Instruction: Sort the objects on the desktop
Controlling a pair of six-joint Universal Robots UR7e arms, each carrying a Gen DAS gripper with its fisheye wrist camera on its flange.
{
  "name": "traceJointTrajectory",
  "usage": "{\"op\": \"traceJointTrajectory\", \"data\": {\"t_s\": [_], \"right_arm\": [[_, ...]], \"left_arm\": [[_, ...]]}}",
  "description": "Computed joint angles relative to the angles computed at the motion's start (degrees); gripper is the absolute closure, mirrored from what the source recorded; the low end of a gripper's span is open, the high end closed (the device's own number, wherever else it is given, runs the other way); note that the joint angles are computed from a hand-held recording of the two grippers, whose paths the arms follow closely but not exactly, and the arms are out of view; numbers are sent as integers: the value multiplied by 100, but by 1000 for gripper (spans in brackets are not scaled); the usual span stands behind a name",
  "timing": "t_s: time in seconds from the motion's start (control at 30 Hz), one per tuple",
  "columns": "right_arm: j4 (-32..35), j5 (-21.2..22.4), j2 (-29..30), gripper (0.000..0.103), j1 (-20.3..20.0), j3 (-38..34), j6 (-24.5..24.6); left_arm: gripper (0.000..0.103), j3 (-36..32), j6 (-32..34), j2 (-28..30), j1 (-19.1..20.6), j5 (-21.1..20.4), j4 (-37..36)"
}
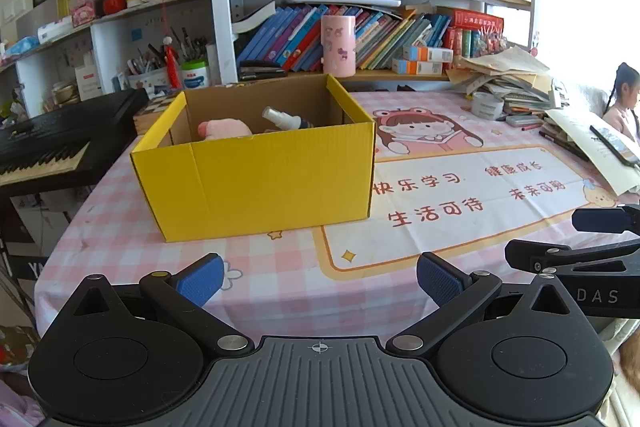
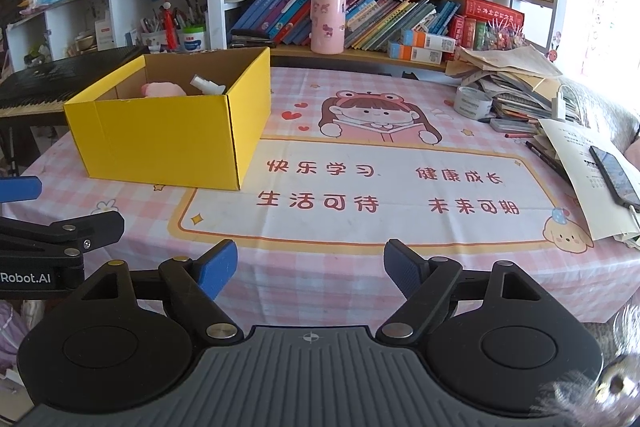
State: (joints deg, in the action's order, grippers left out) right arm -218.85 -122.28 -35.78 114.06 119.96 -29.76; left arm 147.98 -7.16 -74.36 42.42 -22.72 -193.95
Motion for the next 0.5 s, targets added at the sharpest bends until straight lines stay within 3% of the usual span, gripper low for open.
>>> {"op": "traceJointTrajectory", "data": {"t_s": [0.5], "right_arm": [[37, 3, -10, 24, -9, -12, 19]], "left_arm": [[0, -107, -69, 34, 71, -94, 102]]}}
